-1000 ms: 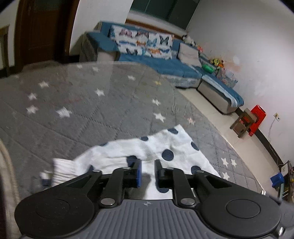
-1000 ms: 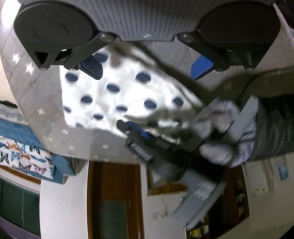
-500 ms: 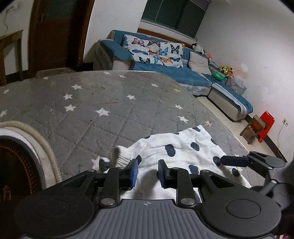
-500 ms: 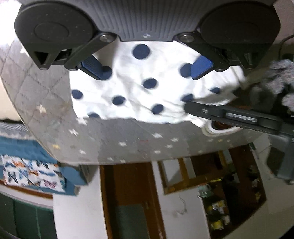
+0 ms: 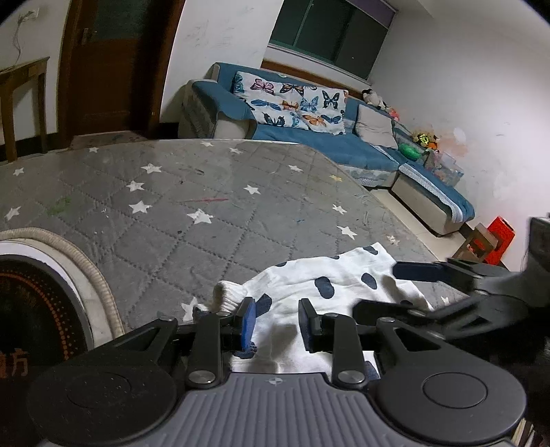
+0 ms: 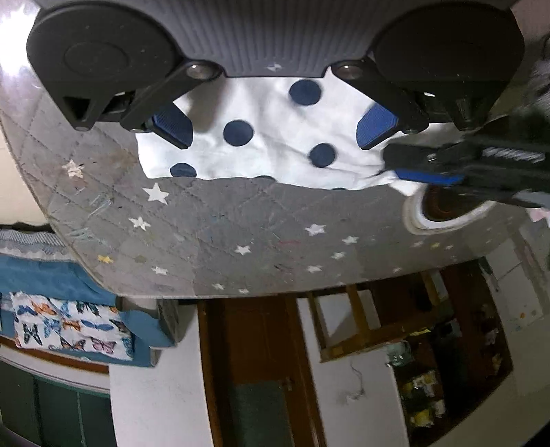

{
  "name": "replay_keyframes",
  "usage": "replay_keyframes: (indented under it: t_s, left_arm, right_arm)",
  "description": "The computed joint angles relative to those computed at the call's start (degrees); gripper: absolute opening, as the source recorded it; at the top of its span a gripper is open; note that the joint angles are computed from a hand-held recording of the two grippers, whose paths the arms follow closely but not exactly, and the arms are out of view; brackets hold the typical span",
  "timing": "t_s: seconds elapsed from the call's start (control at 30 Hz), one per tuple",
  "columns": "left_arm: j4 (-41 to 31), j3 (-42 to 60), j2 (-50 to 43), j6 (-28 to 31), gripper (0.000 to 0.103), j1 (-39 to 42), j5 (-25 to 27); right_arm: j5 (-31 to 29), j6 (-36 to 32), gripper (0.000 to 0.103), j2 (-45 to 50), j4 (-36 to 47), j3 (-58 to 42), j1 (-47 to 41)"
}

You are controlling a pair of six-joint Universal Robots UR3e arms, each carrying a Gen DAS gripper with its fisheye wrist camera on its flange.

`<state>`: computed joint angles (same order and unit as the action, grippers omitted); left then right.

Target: Fold clothes

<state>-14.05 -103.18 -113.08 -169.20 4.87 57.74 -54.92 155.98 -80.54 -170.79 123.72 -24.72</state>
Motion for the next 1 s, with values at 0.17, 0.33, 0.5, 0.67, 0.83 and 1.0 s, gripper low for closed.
replay_keyframes:
  t_s: [0.17, 0.33, 0.5, 0.67, 0.83, 1.0]
  left_arm:
    - [0.29, -0.59, 0.24, 0.53, 0.042, 0.13, -0.49]
    - [1.62, -2.91, 2.13, 1.23, 0.055, 0.18, -0.89]
    - [4.35, -6.63, 5.13, 2.00, 0.073, 0.02, -0.19]
    - [6.61, -10.36, 7.96, 2.74, 0.084, 0.42, 0.39]
    - [8.73, -14.75, 11.13, 3.72, 0.097, 1.65, -0.74]
    - [10.90, -19.54, 14.46, 5.68, 0.103, 2.93, -1.95]
  right_arm:
    - [-3.26, 1.22, 0.103, 3.40, -0.52, -2.17, 1.92]
    - [-3.37, 1.67, 0.103, 0.30, -2.55, 0.88, 1.48]
    - [-3.83, 1.50, 0.103, -3.04, -3.32, 3.61, 0.84]
    - [-4.30, 1.83, 0.103, -7.06, -5.10, 8.08, 0.34]
    - [-4.14, 2.08, 0.103, -11.38, -6.08, 12.20, -0.56]
    - [-5.14, 1.98, 0.103, -16.63, -7.22, 17.07, -0.99]
